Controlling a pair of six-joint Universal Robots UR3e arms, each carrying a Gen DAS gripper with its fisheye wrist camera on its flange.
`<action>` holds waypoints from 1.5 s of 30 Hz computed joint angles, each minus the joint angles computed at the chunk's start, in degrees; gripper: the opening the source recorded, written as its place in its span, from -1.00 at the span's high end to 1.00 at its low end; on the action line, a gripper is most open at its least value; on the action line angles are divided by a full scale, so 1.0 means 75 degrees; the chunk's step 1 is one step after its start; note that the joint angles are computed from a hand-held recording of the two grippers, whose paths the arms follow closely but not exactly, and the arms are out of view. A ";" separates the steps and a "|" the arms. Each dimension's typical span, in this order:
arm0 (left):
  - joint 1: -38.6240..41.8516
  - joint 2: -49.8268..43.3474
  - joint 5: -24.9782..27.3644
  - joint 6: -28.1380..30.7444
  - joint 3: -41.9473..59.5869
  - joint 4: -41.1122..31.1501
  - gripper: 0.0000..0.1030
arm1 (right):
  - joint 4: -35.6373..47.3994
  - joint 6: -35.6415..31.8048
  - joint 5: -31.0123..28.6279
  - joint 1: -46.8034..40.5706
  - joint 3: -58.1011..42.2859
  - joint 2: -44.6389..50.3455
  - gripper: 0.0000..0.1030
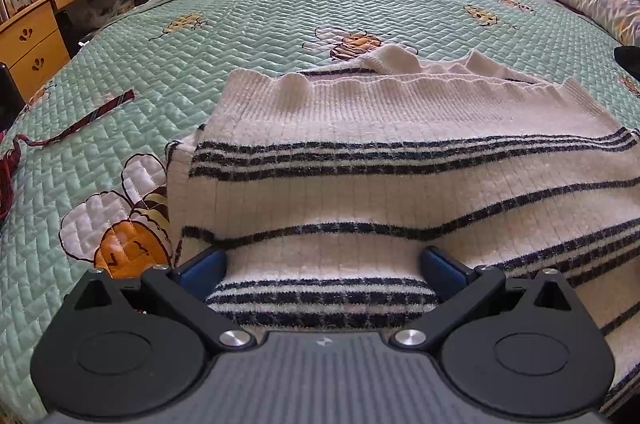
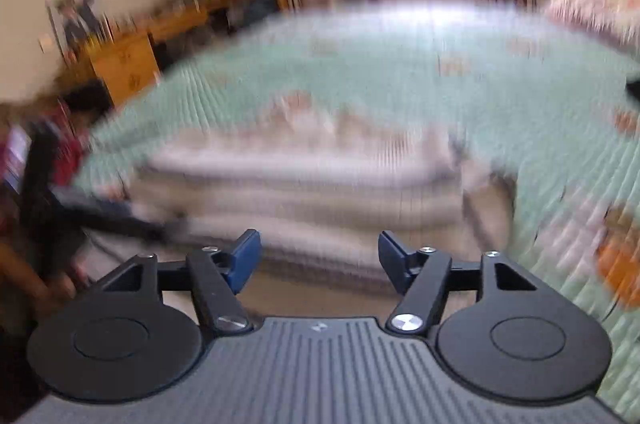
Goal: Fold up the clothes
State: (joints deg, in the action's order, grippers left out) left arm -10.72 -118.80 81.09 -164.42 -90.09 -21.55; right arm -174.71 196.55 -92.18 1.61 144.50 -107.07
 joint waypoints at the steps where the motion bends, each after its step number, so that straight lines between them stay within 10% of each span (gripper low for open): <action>1: 0.0003 0.0006 -0.0009 0.0014 -0.0003 -0.0001 -0.99 | -0.0236 -0.0072 -0.0110 0.0029 0.0225 0.0096 -0.32; 9: 0.0005 -0.0004 -0.0014 0.0031 -0.0067 0.0127 -0.99 | 0.0517 0.0261 0.0022 0.0012 -0.0308 -0.0954 -0.32; 19: 0.0000 -0.0012 -0.0021 0.0091 0.0003 0.0017 -0.99 | -0.1568 -0.0483 0.0124 -0.0194 -0.0469 0.1767 -0.45; 25: -0.0052 -0.0035 0.0070 0.0056 0.0144 -0.0161 -0.99 | -0.0145 0.0007 0.1077 -0.0847 -0.0603 0.0366 -0.45; 37: -0.0040 -0.0041 0.0040 0.0137 0.0255 -0.0351 -0.99 | -0.1902 -0.0635 0.1432 -0.2066 -0.0794 0.2389 -0.45; 45: -0.0071 -0.0044 0.0105 0.0129 0.0264 -0.0361 -0.99 | -0.0748 0.0184 0.1519 -0.2119 -0.1204 0.1402 -0.45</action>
